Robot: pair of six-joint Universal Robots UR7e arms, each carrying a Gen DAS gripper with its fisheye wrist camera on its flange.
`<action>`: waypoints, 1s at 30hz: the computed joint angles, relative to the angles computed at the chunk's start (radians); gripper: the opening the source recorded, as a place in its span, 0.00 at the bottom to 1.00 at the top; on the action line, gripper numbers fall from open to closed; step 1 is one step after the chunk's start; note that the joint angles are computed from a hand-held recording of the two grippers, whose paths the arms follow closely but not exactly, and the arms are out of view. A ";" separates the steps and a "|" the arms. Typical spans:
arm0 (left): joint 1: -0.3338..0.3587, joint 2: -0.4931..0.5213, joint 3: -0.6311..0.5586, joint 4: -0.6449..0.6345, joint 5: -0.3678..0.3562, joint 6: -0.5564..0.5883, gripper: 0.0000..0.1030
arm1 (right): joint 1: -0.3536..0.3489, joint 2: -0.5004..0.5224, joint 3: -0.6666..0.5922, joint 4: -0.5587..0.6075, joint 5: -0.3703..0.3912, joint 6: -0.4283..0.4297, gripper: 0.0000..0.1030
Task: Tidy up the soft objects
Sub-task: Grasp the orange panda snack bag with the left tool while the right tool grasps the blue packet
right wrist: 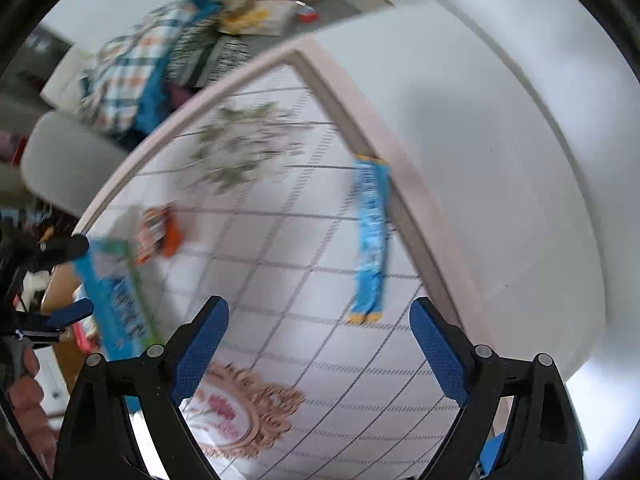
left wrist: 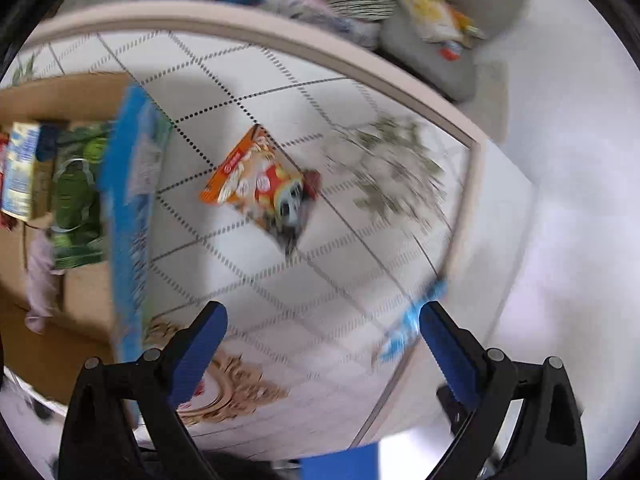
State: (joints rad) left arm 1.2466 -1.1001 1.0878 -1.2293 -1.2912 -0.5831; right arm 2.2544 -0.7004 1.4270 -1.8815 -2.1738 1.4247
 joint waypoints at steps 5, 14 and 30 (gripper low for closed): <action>0.048 0.095 -0.030 -0.017 0.037 -0.099 0.85 | -0.094 -0.053 0.148 -0.152 0.041 -0.062 0.91; 0.063 0.166 -0.057 -0.044 0.146 -0.198 0.81 | -0.196 -0.039 0.238 -0.309 0.112 -0.146 0.91; 0.035 0.080 0.109 -0.076 0.180 0.051 0.42 | -0.242 -0.010 0.257 -0.317 0.151 -0.218 0.90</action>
State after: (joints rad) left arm 1.2820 -1.0203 1.1972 -1.3052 -1.1111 -0.5320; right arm 2.0125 -0.7107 1.6844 -2.1982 -2.0229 1.2064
